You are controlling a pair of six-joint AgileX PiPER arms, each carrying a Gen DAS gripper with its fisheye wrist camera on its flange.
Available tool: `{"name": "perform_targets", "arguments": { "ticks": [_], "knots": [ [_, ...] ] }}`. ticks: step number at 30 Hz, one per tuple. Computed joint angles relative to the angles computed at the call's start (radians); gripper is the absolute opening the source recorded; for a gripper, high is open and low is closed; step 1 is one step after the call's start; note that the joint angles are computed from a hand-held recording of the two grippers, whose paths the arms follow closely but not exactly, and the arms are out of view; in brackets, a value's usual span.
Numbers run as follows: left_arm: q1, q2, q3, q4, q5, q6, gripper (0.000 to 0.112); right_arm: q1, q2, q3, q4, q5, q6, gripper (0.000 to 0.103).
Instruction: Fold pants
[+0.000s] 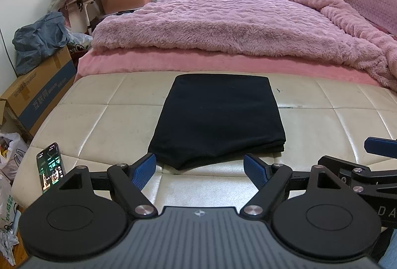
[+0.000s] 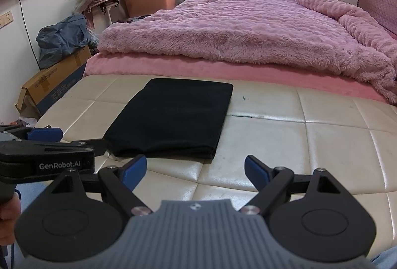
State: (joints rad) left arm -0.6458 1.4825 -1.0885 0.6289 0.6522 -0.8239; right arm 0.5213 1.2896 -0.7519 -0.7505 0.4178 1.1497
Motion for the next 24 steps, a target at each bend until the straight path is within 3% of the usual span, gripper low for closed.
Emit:
{"name": "perform_targets", "arguments": {
  "ticks": [24],
  "knots": [
    [0.005, -0.003, 0.001, -0.004, 0.003, 0.013, 0.094, -0.007, -0.005, 0.002, 0.022, -0.007, -0.022, 0.082]
  ]
}}
